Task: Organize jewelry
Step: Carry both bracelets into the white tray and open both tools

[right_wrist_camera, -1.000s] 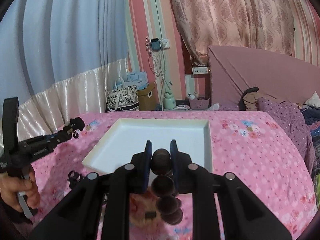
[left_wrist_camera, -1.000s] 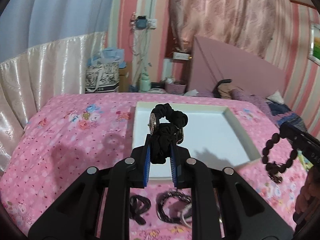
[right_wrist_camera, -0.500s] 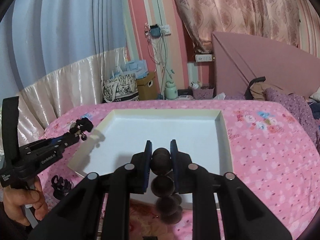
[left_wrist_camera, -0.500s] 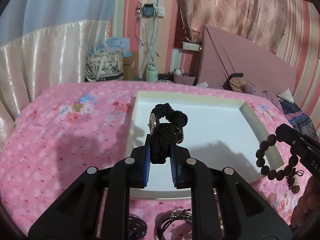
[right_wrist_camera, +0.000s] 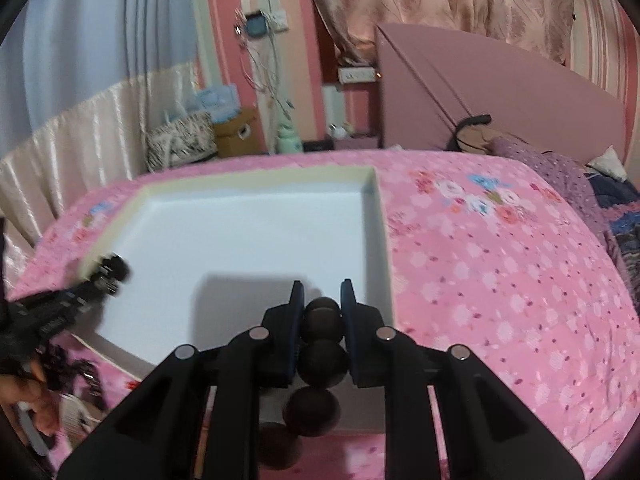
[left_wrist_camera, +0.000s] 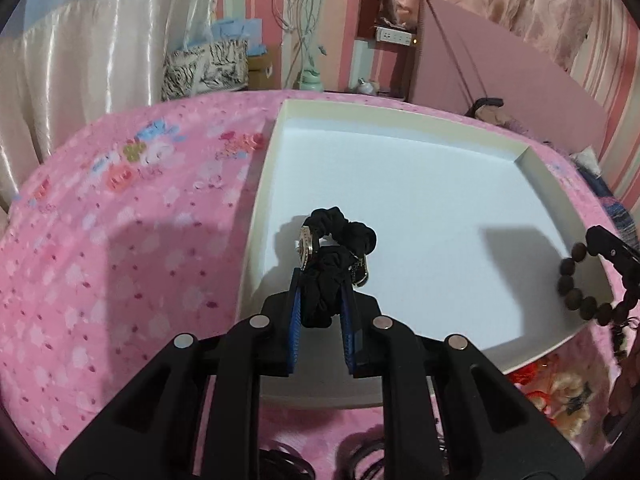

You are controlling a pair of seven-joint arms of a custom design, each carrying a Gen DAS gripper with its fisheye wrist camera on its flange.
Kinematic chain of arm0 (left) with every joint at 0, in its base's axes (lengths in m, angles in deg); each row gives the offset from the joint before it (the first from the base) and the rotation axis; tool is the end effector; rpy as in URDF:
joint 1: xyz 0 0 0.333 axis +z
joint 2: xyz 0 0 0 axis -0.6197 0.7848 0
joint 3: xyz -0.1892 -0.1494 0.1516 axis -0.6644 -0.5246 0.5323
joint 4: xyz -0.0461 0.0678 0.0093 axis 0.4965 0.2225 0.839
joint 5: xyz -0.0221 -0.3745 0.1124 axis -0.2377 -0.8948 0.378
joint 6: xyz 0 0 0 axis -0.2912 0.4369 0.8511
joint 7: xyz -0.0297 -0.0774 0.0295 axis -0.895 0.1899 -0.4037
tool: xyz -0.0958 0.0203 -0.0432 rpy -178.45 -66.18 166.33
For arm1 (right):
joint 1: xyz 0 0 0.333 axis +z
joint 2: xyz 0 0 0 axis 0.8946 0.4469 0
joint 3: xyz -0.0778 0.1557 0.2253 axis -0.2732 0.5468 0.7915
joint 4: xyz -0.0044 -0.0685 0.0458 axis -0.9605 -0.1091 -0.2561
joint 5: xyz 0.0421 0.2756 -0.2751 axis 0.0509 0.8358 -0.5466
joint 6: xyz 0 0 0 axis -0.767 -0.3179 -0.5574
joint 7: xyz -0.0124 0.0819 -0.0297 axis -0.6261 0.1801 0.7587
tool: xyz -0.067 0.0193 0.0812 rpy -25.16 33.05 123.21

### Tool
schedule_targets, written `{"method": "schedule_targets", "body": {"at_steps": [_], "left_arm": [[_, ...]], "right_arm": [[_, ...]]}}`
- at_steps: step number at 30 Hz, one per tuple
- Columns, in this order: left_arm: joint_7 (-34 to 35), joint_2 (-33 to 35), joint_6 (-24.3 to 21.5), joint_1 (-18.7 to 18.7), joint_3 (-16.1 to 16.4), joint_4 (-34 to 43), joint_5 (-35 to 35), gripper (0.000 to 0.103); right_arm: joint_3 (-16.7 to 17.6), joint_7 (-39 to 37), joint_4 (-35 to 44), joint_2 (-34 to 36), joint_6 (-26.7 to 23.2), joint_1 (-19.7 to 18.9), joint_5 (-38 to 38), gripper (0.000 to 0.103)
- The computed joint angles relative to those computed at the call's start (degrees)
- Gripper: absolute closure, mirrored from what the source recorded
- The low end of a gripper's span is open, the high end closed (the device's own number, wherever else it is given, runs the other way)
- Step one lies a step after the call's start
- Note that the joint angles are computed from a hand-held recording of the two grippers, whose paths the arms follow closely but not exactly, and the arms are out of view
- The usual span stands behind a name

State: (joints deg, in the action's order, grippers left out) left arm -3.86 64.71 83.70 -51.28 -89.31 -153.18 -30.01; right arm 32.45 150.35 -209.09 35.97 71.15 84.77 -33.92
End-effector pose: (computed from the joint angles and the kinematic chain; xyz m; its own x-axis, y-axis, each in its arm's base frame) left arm 0.5666 -0.2243 0.4239 -0.2099 -0.9767 0.0451 -0.7322 0.1264 -0.6693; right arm 0.4994 0.2851 0.4521 -0.2569 -0.9652 -0.0485 -0.6234 0.2038 -0.7549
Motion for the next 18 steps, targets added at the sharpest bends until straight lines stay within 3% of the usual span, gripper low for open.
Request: {"method": "schedule_targets", "body": {"at_steps": [5, 14, 18], "left_arm": [[-3.37, -0.03, -2.21, -0.8, 0.76, 0.57, 4.35, 0.088], [-17.14, -0.92, -4.52, -0.75, 2.18, 0.85, 18.46, 0.088], [-15.86, -1.06, -3.81, 0.77, 0.62, 0.42, 16.92, 0.088]], "right_arm": [[0.06, -3.57, 1.99, 1.94, -5.6, 0.67, 2.53, 0.084], [-0.54, -6.89, 6.61, 6.12, -6.11, 2.69, 3.57, 0.082], [-1.01, -7.2, 8.56, 7.63, -8.96, 4.28, 2.03, 0.082]]}}
